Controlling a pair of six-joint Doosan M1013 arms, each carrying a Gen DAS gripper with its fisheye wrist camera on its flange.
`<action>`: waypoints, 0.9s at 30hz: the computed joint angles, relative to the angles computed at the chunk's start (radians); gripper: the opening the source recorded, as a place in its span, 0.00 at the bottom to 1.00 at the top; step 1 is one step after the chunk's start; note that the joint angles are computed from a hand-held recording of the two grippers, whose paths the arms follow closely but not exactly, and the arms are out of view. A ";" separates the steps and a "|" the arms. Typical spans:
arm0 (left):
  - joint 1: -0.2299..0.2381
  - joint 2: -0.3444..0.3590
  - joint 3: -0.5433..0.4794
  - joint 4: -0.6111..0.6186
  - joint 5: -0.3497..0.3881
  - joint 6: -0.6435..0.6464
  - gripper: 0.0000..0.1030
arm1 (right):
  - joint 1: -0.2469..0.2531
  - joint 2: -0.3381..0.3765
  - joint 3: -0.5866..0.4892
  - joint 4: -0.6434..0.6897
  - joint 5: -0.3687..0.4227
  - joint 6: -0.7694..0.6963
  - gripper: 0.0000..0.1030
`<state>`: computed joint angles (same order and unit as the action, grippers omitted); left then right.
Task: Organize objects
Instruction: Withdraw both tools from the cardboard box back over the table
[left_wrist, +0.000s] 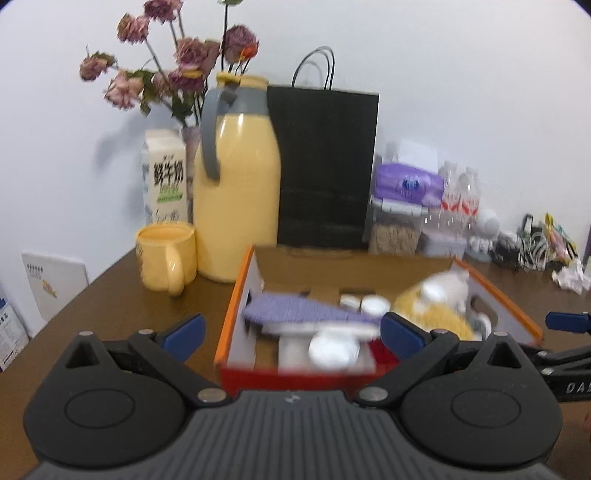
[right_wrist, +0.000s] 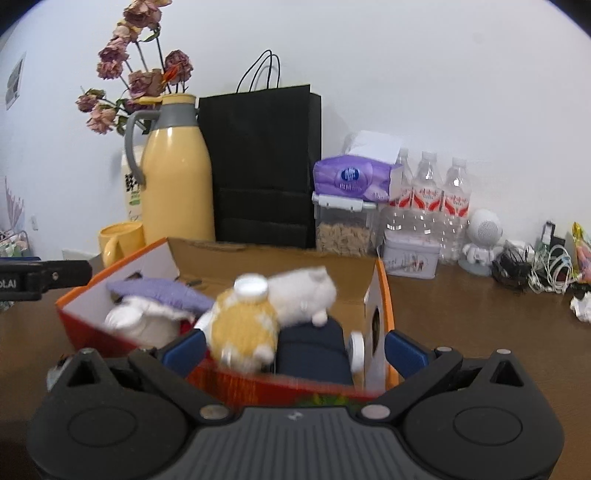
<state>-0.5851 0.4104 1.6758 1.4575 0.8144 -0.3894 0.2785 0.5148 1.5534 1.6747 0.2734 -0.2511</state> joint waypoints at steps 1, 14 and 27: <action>-0.002 -0.005 0.012 -0.019 -0.003 0.006 1.00 | -0.003 -0.006 0.014 -0.022 0.003 0.020 1.00; -0.012 -0.046 0.108 -0.185 -0.053 0.064 1.00 | 0.000 -0.020 0.076 -0.544 -0.028 0.505 1.00; -0.002 -0.043 0.112 -0.211 -0.100 0.060 1.00 | 0.003 -0.013 0.068 -0.634 0.009 0.640 1.00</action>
